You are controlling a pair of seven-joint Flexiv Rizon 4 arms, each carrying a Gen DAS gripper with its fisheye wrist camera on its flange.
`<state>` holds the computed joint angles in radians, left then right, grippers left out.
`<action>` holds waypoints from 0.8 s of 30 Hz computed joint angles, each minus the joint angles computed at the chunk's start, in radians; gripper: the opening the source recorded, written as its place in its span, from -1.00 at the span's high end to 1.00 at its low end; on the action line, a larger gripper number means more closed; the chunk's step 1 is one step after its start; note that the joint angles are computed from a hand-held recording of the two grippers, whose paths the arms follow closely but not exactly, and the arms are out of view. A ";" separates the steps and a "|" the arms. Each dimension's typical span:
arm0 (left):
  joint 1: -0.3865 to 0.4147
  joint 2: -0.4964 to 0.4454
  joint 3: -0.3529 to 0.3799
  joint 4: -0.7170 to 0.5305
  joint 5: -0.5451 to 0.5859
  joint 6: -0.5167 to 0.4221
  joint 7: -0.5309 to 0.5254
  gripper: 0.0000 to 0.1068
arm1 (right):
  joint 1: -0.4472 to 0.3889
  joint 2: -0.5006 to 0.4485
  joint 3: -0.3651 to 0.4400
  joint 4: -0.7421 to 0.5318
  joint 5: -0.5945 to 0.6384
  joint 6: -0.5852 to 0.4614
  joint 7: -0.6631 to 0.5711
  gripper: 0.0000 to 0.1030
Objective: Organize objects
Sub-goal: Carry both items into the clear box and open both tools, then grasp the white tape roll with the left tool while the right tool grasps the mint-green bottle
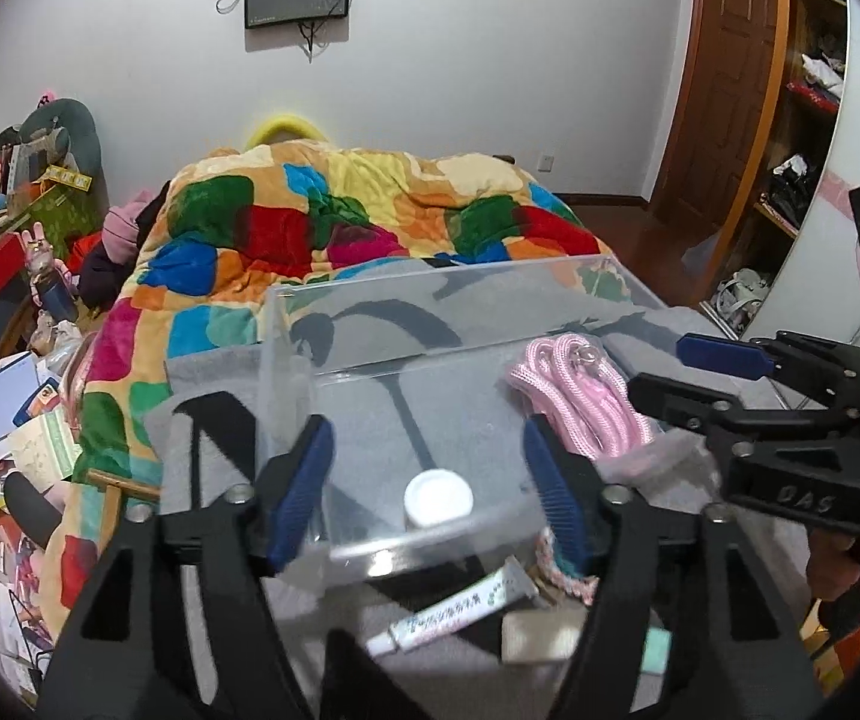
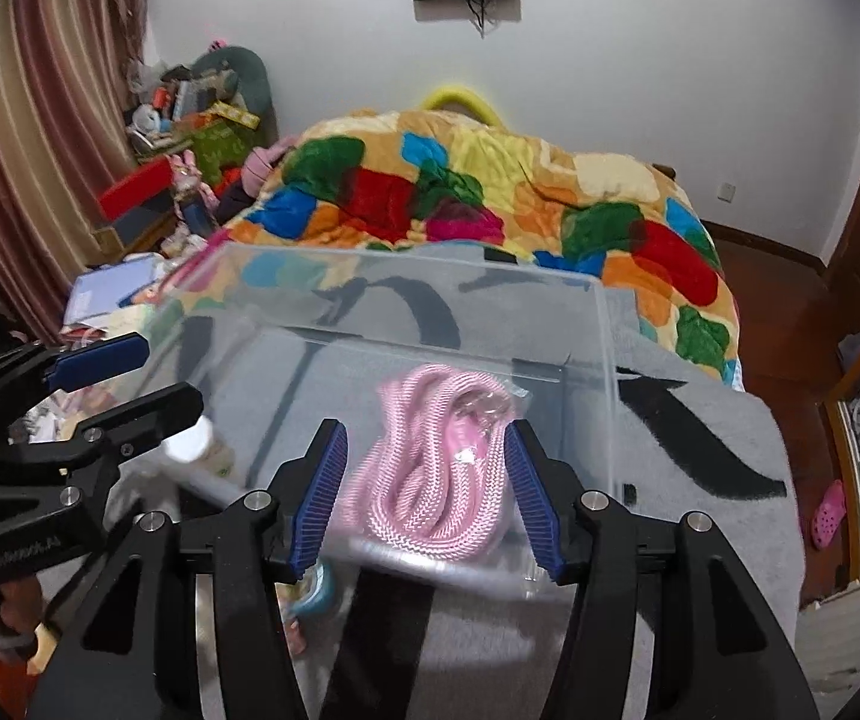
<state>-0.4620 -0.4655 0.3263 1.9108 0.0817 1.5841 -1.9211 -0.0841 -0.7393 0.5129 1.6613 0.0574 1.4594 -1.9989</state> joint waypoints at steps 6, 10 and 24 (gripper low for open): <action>-0.089 0.040 0.092 0.056 0.046 0.018 -0.052 -0.67 | -0.133 0.030 0.151 0.078 0.047 0.043 -0.116 -0.21; -0.093 0.054 0.083 0.097 0.064 0.031 -0.063 -0.67 | -0.186 0.037 0.203 0.133 0.049 0.072 -0.148 -0.22; -0.216 0.024 0.143 0.183 0.012 0.104 -0.036 -0.63 | -0.292 -0.019 0.284 0.285 -0.068 0.075 -0.156 -0.11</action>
<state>-0.6776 -0.4419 0.4690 2.0934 0.0937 1.6882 -1.9568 -0.3765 -0.7586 0.7968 1.9463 -0.0104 1.5345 -2.1551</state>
